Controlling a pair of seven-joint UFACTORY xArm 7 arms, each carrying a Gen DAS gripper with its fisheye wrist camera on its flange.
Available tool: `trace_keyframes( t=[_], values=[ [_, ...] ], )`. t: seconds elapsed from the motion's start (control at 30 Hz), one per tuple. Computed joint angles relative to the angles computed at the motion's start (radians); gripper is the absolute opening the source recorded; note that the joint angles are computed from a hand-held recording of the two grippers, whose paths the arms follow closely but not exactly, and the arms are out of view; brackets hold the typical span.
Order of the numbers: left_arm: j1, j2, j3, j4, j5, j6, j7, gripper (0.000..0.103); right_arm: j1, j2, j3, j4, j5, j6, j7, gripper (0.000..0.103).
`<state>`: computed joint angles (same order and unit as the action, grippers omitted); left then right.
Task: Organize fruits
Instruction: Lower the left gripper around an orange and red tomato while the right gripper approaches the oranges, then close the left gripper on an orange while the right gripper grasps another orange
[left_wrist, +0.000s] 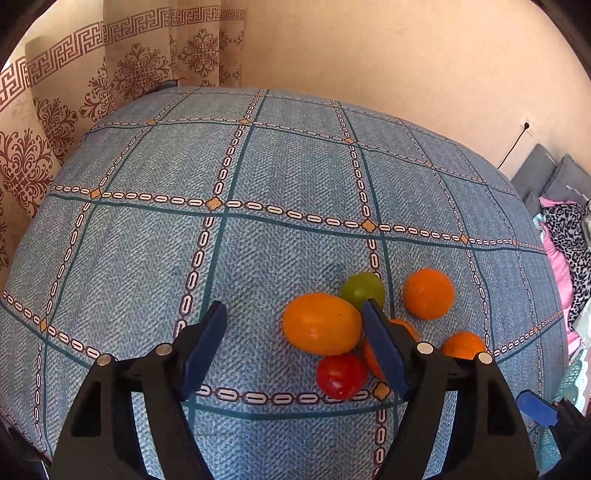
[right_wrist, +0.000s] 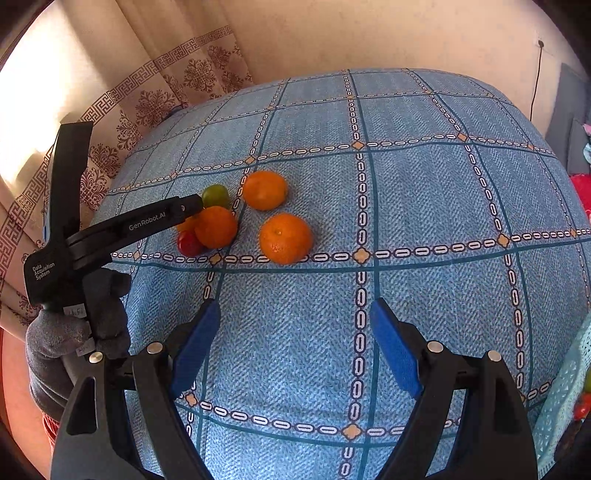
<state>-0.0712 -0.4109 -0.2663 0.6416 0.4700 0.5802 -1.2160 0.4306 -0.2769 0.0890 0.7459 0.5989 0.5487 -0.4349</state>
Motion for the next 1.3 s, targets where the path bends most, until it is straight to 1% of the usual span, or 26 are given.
trace_keyframes(
  t=[0.1, 0.2, 0.27, 0.33, 0.43, 0.6, 0.63, 0.7, 0.8, 0.83, 0.9, 1.0, 1.07, 1.13, 1.2, 1.23, 1.3],
  values=[
    [-0.004, 0.011, -0.007, 0.009, 0.007, 0.013, 0.001, 0.075, 0.005, 0.026, 0.014, 0.015, -0.006, -0.020, 0.009, 0.084],
    [-0.008, 0.013, 0.002, 0.002, 0.010, -0.010, 0.001, 0.071, 0.008, 0.042, 0.033, 0.015, -0.034, -0.061, 0.028, 0.084],
    [-0.021, 0.007, 0.026, -0.013, -0.018, -0.049, 0.028, 0.061, 0.013, 0.054, 0.037, 0.017, -0.043, -0.075, 0.036, 0.084],
    [-0.028, 0.002, 0.040, -0.027, -0.048, -0.086, 0.055, 0.054, 0.018, 0.067, 0.036, 0.023, -0.041, -0.081, 0.038, 0.084],
    [-0.022, -0.001, 0.036, -0.038, -0.069, -0.121, 0.078, 0.048, 0.018, 0.084, 0.040, 0.029, -0.046, -0.093, 0.047, 0.084],
    [-0.024, -0.041, 0.063, -0.092, -0.139, -0.189, 0.136, 0.049, 0.016, 0.094, 0.038, 0.033, -0.038, -0.099, 0.053, 0.084],
    [-0.022, -0.052, 0.063, -0.098, -0.151, -0.189, 0.150, 0.049, 0.015, 0.096, 0.038, 0.034, -0.035, -0.098, 0.053, 0.084],
    [0.008, -0.077, 0.024, -0.095, -0.135, -0.153, 0.144, 0.050, 0.015, 0.099, 0.040, 0.036, -0.032, -0.099, 0.052, 0.084],
    [0.058, -0.099, -0.052, -0.070, -0.072, -0.077, 0.096, 0.051, 0.016, 0.108, 0.046, 0.043, -0.035, -0.101, 0.051, 0.084],
    [0.063, -0.093, -0.065, -0.060, -0.053, -0.061, 0.088, 0.051, 0.017, 0.111, 0.048, 0.045, -0.037, -0.105, 0.051, 0.084],
    [0.050, -0.067, -0.057, -0.050, -0.043, -0.067, 0.092, 0.051, 0.020, 0.121, 0.053, 0.050, -0.036, -0.118, 0.045, 0.084],
    [0.031, -0.026, -0.032, -0.045, -0.044, -0.104, 0.103, 0.051, 0.019, 0.136, 0.059, 0.058, -0.047, -0.136, 0.047, 0.084],
    [0.021, -0.008, -0.013, -0.054, -0.052, -0.136, 0.109, 0.051, 0.017, 0.147, 0.062, 0.062, -0.057, -0.152, 0.050, 0.082],
    [0.027, 0.001, -0.011, -0.058, -0.042, -0.163, 0.104, 0.050, 0.012, 0.156, 0.065, 0.064, -0.070, -0.159, 0.061, 0.075],
    [0.022, 0.006, 0.004, -0.062, -0.053, -0.188, 0.118, 0.047, 0.010, 0.168, 0.064, 0.073, -0.065, -0.155, 0.061, 0.071],
    [0.019, 0.008, 0.011, -0.066, -0.058, -0.203, 0.127, 0.044, 0.008, 0.171, 0.065, 0.074, -0.065, -0.157, 0.062, 0.068],
    [0.023, 0.007, 0.005, -0.065, -0.060, -0.202, 0.131, 0.044, 0.006, 0.171, 0.067, 0.073, -0.063, -0.168, 0.062, 0.064]
  ],
)
